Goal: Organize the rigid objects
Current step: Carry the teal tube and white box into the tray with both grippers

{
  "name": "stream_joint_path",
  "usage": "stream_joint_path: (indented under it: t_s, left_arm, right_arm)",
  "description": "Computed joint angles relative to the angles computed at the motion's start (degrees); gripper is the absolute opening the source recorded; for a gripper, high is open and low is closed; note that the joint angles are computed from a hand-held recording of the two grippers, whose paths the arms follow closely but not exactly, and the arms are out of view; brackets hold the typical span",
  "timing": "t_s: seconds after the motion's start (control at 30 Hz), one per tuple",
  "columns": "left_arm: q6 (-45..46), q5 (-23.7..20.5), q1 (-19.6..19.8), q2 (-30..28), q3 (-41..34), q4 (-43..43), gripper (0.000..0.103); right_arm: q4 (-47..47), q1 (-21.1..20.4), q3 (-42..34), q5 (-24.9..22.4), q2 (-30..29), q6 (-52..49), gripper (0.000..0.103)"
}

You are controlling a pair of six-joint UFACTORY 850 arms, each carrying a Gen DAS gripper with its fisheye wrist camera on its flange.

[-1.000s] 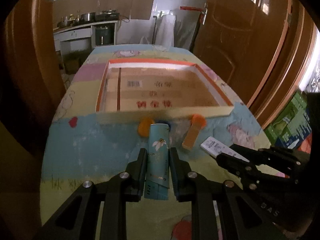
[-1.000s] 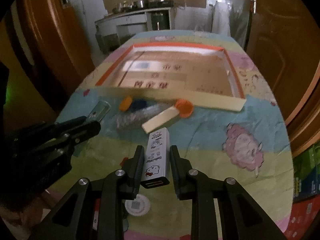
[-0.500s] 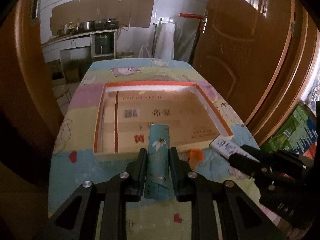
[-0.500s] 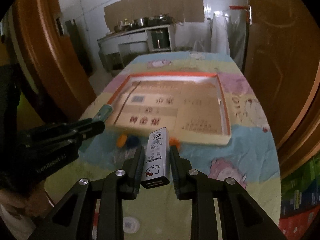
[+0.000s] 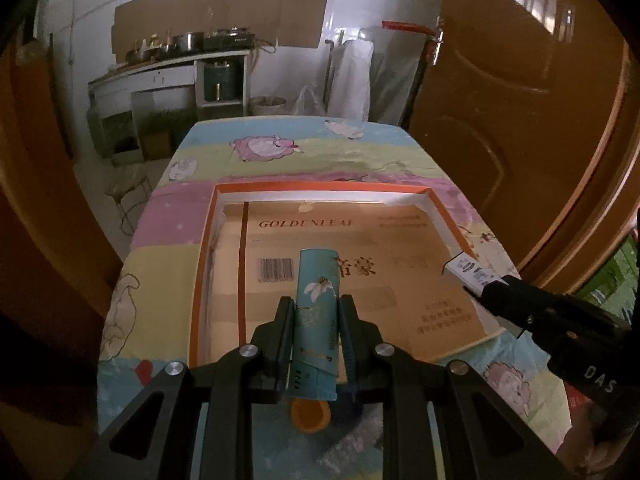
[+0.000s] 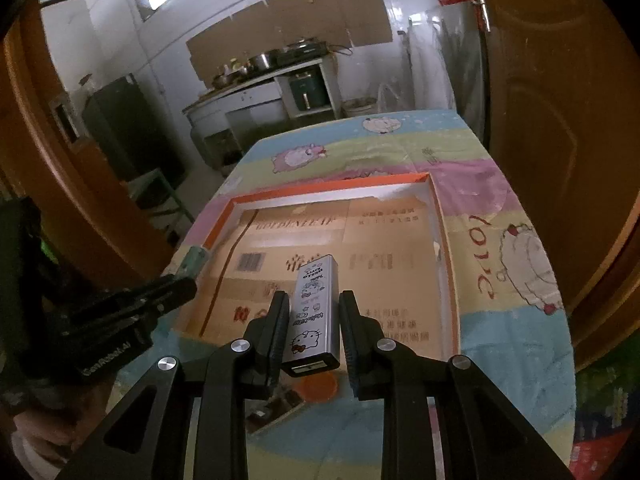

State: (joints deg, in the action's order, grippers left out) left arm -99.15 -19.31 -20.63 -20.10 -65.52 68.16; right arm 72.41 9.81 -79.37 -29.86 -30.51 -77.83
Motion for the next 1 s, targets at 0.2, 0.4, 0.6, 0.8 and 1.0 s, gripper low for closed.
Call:
stream_joint_path:
  t_s: [0.2,0.4,0.6,0.8,1.0]
  left_arm:
    - [7.25,1.5,1.86,-3.13,-2.62,-6.54,0.023]
    - [10.74,2.56,3.28,-5.55,-4.05,-10.3,0.023]
    - [12.8,2.86,3.76,-7.19,-5.28,-12.46,0.023]
    - [13.54,3.34,4.11,-8.52,-6.24,-13.54,0.023]
    - [12.47,3.72,4.22,-9.46,-6.29,-12.84,0.023]
  right_arm:
    - [-1.26,0.34,-4.67,-0.42,-3.92,3.0,0.026]
    - [-4.18,0.45,-8.69,-1.01,-7.61,7.17,0.026]
    - [-6.0,0.66,-10.71,-1.05,-9.87,9.09,0.026]
    - [-6.56,0.82,-11.7,-1.41,-11.06,9.54,0.026]
    - [-7.19,0.88,-12.12,-1.76,-11.95,9.82,0.026]
